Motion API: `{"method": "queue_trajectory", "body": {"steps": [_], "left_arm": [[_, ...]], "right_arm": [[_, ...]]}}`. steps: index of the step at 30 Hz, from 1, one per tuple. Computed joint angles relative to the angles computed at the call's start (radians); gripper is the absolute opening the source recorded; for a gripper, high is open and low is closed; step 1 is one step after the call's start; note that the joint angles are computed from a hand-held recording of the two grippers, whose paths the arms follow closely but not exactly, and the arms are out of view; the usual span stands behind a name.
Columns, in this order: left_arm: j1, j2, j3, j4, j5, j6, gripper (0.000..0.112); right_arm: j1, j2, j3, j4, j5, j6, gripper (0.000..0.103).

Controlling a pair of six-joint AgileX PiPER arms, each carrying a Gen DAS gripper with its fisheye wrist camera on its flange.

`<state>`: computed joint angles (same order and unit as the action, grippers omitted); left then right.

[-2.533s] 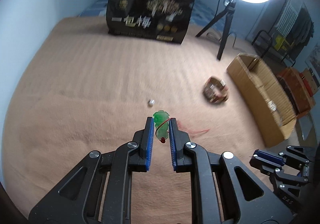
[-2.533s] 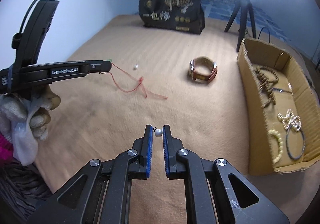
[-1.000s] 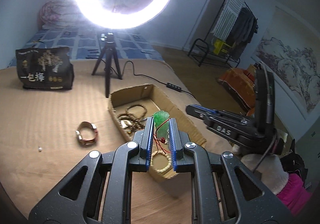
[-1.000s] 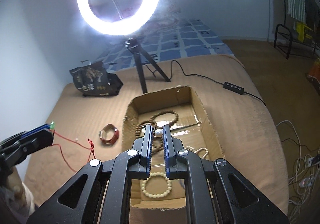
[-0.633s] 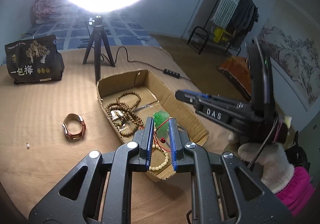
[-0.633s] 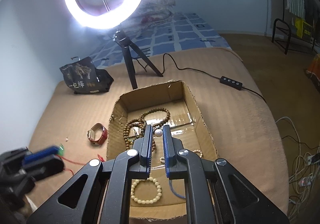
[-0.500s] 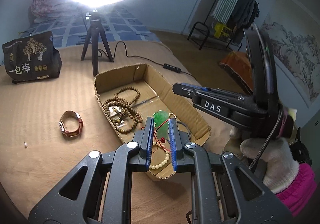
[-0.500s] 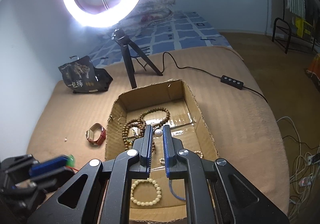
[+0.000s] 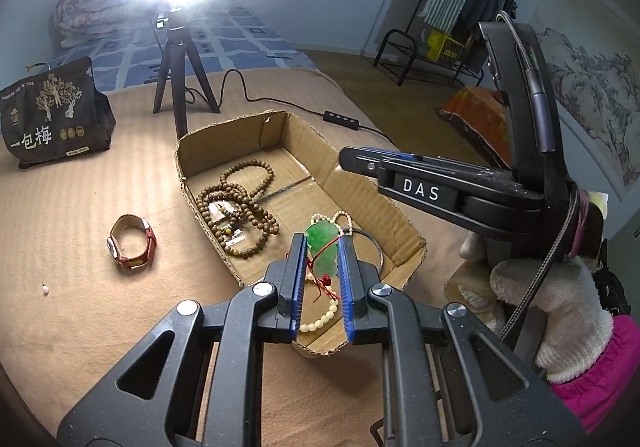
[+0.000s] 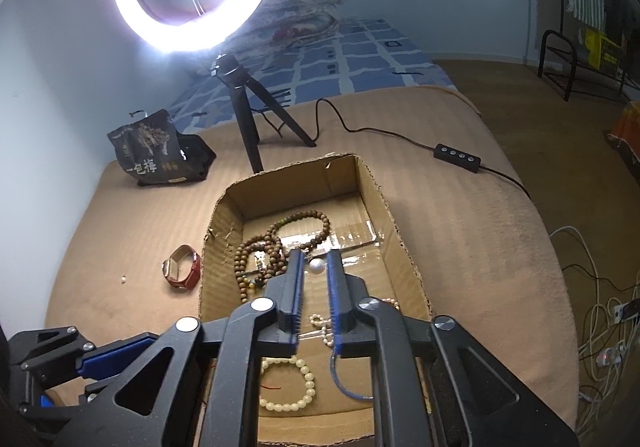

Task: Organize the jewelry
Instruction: 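Release the jade pendant into the box while right tool drops the pearl in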

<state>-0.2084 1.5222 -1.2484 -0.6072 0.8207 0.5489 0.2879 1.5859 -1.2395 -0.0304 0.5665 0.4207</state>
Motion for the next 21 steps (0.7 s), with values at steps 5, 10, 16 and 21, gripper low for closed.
{"method": "queue_trajectory", "body": {"steps": [5,10,16,21], "left_arm": [[-0.011,-0.009,0.007,0.026,-0.021,-0.011,0.043],[-0.012,0.001,-0.007,0.06,-0.005,-0.036,0.056],[-0.019,-0.003,-0.001,0.116,-0.028,-0.083,0.07],[-0.015,-0.009,0.005,0.132,-0.029,-0.093,0.071]], "right_arm": [[0.001,-0.007,0.007,-0.028,-0.004,0.029,0.046],[0.016,-0.009,0.001,-0.118,0.018,0.116,0.068],[0.039,-0.022,0.005,-0.23,0.033,0.215,0.075],[0.047,-0.018,-0.002,-0.243,0.048,0.234,0.076]]}}
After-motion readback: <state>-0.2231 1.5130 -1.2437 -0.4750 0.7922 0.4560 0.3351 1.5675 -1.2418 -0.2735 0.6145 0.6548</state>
